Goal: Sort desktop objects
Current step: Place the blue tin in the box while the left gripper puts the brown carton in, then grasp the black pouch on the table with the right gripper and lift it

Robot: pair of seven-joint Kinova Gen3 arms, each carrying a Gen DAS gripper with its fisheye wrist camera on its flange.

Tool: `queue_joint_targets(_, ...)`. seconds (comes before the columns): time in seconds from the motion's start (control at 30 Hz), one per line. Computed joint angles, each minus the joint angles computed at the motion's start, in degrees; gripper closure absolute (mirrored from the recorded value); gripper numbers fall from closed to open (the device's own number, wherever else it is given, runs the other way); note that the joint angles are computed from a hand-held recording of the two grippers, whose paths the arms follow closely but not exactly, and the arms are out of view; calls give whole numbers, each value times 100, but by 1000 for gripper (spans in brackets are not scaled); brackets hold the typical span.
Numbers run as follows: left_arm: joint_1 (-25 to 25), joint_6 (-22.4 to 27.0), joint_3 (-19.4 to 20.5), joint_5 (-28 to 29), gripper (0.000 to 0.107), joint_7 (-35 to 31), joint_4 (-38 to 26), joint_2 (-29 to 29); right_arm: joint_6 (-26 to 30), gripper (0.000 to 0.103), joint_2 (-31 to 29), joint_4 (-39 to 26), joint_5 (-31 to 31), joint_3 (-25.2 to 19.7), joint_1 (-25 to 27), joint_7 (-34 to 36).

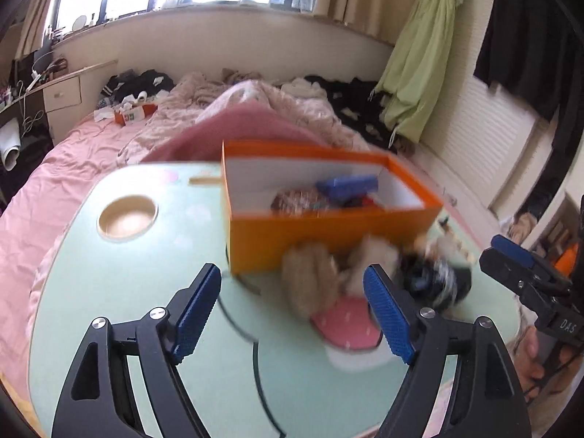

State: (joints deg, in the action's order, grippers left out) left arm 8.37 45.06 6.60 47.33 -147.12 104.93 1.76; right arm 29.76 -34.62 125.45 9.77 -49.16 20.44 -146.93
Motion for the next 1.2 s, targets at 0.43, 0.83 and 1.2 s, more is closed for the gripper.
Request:
queue_joint_targets(0.43, 598, -1102, 184, -1158, 14, 448, 802, -328, 860, 0, 669, -116, 290, -1646, 768, -379)
queue_joint_targets(0.83, 654, -1060, 47, -837, 5, 40, 955, -417, 574, 0, 416, 37, 41, -1532, 985, -122)
queue_joint_targets(1.2, 670, -1120, 70, -783, 5, 27, 940, -369, -509, 0, 379, 643, -269, -110, -207, 148)
